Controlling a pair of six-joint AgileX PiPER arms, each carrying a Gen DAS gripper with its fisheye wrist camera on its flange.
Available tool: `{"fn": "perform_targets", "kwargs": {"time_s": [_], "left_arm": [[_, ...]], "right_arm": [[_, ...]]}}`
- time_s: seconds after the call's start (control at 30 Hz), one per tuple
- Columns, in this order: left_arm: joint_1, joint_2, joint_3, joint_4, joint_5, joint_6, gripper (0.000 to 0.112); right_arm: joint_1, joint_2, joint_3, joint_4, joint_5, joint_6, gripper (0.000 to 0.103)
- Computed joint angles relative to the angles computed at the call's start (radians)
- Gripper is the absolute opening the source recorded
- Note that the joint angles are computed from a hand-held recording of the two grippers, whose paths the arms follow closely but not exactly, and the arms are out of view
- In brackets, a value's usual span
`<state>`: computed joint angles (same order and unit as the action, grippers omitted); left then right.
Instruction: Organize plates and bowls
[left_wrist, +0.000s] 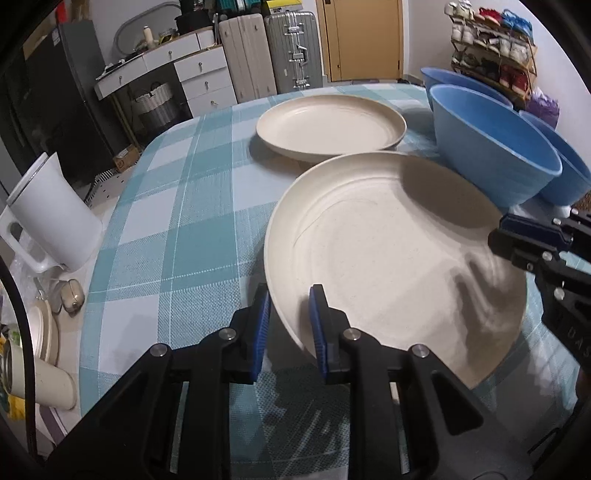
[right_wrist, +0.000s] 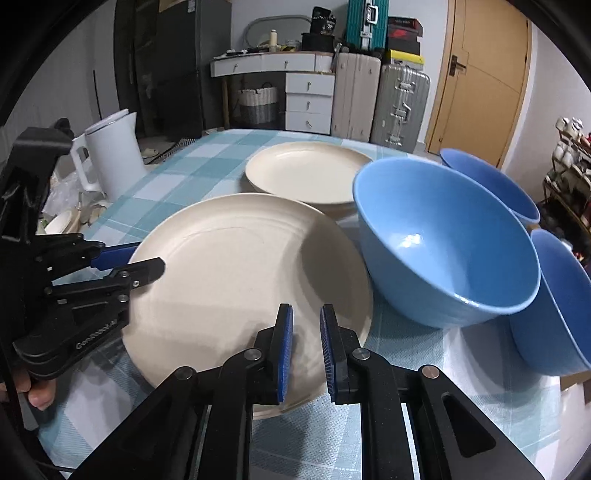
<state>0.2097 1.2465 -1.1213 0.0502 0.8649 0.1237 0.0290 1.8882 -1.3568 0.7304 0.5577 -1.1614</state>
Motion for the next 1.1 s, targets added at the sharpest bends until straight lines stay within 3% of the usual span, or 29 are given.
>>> {"fn": "perform_targets", "kwargs": {"time_s": [0.23, 0.37, 0.53, 0.6, 0.7, 0.77, 0.87, 0.93, 1.1], "left_arm": [[0.019, -0.002, -0.007, -0.038, 0.019, 0.026, 0.021], [0.077, 0.0, -0.039, -0.132, 0.054, 0.087, 0.032], [0.163, -0.007, -0.103, -0.252, 0.099, 0.162, 0.071], [0.192, -0.003, -0.141, -0.287, 0.122, 0.179, 0.081], [0.221, 0.009, -0.204, -0.321, 0.162, 0.194, 0.082], [0.241, 0.019, -0.25, -0.347, 0.194, 0.201, 0.086], [0.259, 0.043, -0.317, -0.365, 0.232, 0.201, 0.103], [0.275, 0.059, -0.361, -0.372, 0.24, 0.197, 0.102], [0.284, 0.11, -0.471, -0.352, 0.276, 0.15, 0.102]], "right_arm": [[-0.01, 0.016, -0.028, -0.016, 0.023, 0.03, 0.023], [-0.017, 0.014, -0.05, 0.0, 0.059, 0.029, 0.047], [-0.025, 0.0, -0.079, 0.035, 0.121, -0.001, 0.075], [-0.036, -0.008, -0.103, 0.069, 0.175, -0.024, 0.088], [-0.043, -0.029, -0.133, 0.094, 0.205, -0.034, 0.101], [-0.039, -0.038, -0.162, 0.086, 0.199, -0.021, 0.102], [-0.045, -0.028, -0.235, 0.072, 0.234, 0.011, 0.102], [-0.047, -0.017, -0.282, 0.06, 0.254, 0.033, 0.102], [-0.072, 0.075, -0.506, 0.029, 0.396, 0.145, 0.102]]}}
